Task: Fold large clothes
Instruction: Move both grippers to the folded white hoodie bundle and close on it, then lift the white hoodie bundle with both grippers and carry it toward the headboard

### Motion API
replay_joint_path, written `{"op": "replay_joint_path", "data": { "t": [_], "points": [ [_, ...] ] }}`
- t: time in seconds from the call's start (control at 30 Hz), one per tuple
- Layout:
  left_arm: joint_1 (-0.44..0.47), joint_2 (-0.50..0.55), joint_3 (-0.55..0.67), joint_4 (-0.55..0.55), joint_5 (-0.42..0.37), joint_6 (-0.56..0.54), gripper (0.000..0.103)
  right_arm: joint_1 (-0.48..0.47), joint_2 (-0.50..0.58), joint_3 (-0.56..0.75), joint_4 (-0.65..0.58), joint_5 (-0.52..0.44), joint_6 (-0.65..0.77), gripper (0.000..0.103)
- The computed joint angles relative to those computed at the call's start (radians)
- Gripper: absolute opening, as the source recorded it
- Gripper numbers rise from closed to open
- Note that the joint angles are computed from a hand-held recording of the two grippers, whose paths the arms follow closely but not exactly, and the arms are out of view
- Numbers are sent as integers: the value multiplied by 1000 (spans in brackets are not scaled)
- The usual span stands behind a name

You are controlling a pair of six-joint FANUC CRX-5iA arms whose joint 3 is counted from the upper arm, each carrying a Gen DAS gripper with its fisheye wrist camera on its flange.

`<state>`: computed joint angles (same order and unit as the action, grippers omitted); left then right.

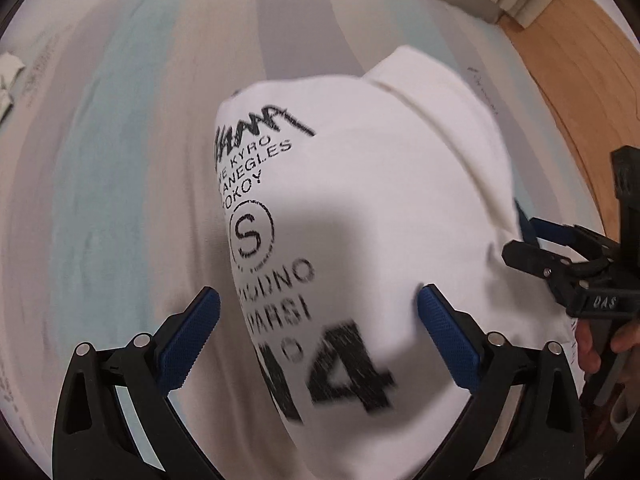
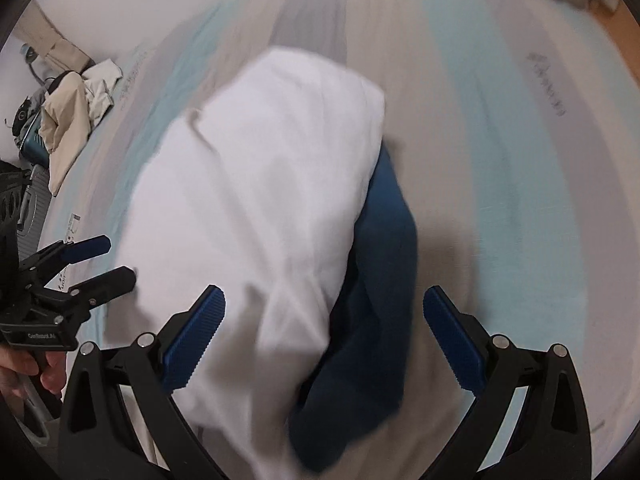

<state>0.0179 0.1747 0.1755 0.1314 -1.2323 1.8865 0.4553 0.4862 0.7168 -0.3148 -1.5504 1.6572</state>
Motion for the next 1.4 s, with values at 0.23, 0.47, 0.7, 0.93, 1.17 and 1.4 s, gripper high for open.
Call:
{"op": "replay_joint_path", "data": {
  "t": [0.23, 0.47, 0.7, 0.93, 1.17, 1.4],
  "points": [
    [65, 5, -108, 137, 103, -117, 98, -48, 122, 118, -126, -115, -39, 95],
    [84, 8, -175, 234, 186, -190, 98, -86, 147, 138, -261, -152, -30, 97],
    [87, -17, -230, 282, 256, -196, 97, -114, 138, 102, -360, -136, -27, 97],
    [76, -70, -292, 280, 297, -184, 91, -109, 156, 123, -380, -156, -38, 93],
    [100, -98, -324, 346, 290, -268, 79, -103, 139, 116, -371, -154, -15, 84],
    [150, -90, -387, 410, 233, -370, 98, -82, 151, 119, -337, -158, 12, 82]
  ]
}}
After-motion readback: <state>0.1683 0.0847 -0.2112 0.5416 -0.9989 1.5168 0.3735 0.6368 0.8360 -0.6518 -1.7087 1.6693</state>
